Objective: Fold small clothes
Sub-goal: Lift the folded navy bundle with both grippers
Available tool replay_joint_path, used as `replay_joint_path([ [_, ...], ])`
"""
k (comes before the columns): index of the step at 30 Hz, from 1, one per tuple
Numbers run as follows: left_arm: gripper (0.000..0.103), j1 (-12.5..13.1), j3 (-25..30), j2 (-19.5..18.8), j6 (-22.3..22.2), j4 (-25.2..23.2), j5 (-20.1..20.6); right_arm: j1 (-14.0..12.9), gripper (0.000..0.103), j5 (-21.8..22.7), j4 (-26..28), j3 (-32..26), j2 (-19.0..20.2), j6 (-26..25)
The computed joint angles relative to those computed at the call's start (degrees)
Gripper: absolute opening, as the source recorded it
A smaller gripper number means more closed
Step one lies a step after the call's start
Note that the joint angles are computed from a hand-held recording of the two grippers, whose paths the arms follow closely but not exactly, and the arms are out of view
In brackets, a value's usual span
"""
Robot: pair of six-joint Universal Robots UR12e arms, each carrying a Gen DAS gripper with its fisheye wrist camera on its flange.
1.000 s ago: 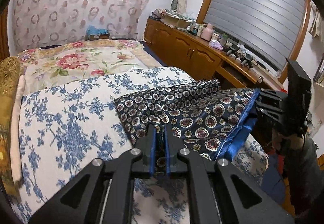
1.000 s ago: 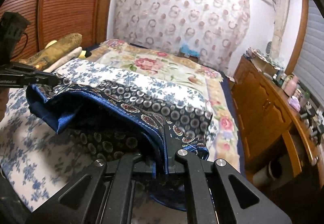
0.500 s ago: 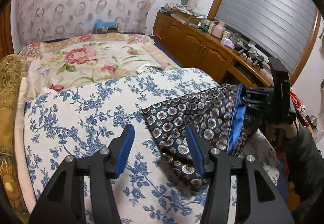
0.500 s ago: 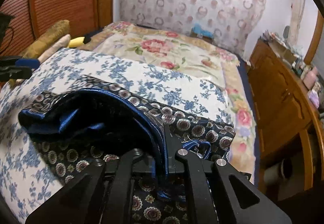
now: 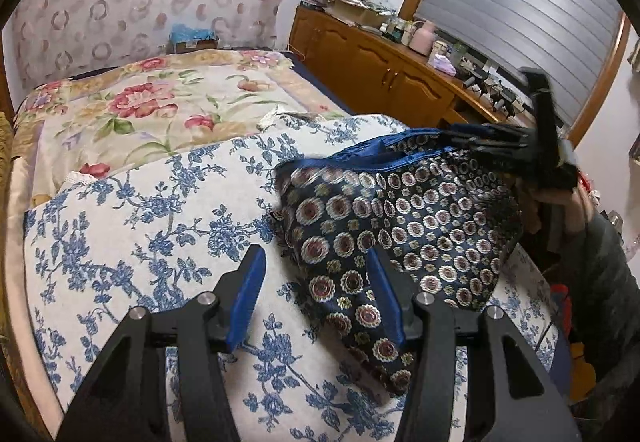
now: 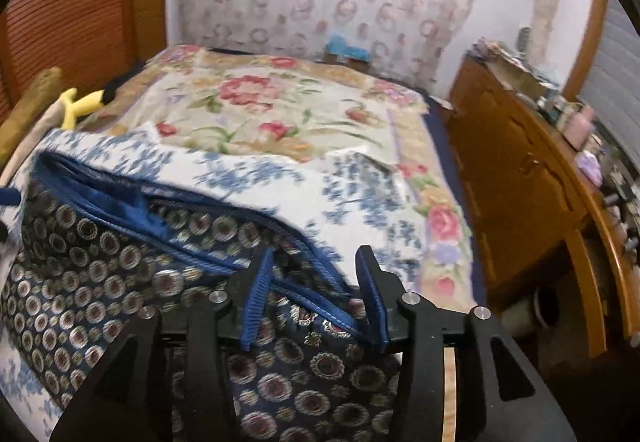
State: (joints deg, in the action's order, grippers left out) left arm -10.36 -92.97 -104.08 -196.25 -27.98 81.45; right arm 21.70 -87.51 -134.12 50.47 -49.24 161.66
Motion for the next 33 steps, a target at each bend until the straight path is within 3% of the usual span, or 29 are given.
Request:
replay_joint_path([
  [6, 0.051, 0.6, 2.03, -1.97, -0.33, -3.16, -0.26, -1.3, 0.065, 0.4, -5.05, 6.79, -4.58, 3.1],
  [11, 0.051, 0.9, 3.11, -3.23, -0.59, -4.37, -0.76, -2.43, 0.068, 1.59, -3.67, 11.14, -7.49, 3.71],
  [15, 0.051, 0.96, 3.56, -3.9, -1.0, -5.01, -0.97, -3.31, 0.068, 2.53, -0.4, 10.94, -6.81, 6.04],
  [21, 0.051, 0.7, 3.91, -4.45, -0.63, -3.9, -0.28, -4.77, 0.068, 10.7, 4.24, 7.57, -4.03, 7.2],
  [23, 0.044, 0.62, 4.08, -4.6, -0.25, -3.76, -0.25, -4.95, 0.068, 12.42, 5.3, 6.57, -3.38, 7.02],
  [25, 0.03, 0.59, 4.34, -4.81, 0.15, -3.89, -0.84, -5.01, 0.06, 14.22, 6.32, 5.52, -2.75, 5.94],
  [30, 0.019, 0.53, 4.89, -5.17, 0.33, -4.14, -1.2, -4.77, 0.051, 15.27, 7.26, 4.34, -1.86, 3.14],
  [32, 0.009, 0.69, 4.78, -5.18, 0.04, -3.75, -2.43, -4.93, 0.043, 16.17, 7.44, 4.07, -1.66, 3.12],
  [33, 0.003, 0.7, 4.71, -5.15, 0.11, -3.51, -2.89, -5.09, 0.03, 17.49, 8.01, 3.84, -1.56, 2.89],
])
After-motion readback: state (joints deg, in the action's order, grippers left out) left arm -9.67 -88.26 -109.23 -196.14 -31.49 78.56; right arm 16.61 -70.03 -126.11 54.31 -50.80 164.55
